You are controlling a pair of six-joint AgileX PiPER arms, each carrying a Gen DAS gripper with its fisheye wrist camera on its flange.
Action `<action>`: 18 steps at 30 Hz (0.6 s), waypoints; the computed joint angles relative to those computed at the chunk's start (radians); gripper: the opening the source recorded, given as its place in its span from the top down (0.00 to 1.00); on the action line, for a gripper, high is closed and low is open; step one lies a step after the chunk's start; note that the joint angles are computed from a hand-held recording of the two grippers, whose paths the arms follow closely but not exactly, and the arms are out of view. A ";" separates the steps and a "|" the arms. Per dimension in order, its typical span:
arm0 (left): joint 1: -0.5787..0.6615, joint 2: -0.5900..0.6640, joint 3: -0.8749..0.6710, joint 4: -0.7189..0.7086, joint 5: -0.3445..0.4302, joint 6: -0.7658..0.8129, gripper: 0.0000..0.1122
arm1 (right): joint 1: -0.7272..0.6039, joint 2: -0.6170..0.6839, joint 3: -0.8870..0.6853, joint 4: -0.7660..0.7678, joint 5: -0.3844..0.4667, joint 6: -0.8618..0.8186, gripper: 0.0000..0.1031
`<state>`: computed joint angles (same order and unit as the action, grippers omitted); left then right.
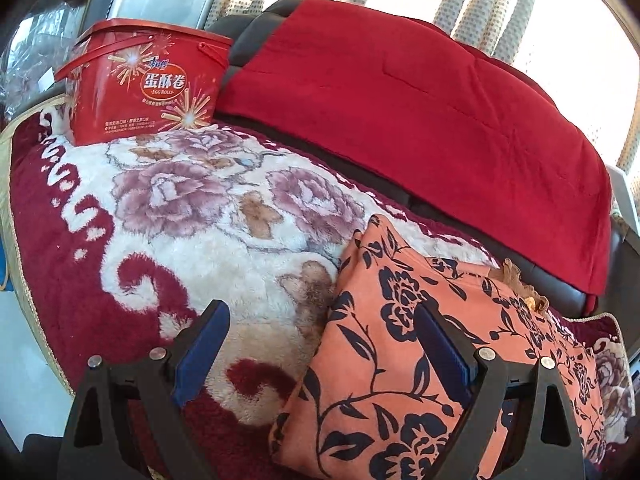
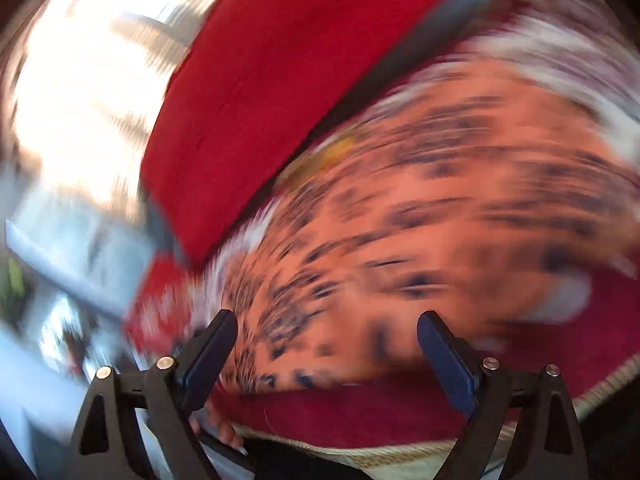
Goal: Fold small clothes
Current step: 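Lift the pinched blouse side with the right gripper and fold it over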
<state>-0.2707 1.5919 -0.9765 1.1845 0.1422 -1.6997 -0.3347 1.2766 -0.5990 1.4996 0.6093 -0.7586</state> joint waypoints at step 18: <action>-0.092 -0.012 0.036 0.326 0.127 -0.265 0.16 | -0.157 0.298 -0.209 -0.098 0.018 0.091 0.71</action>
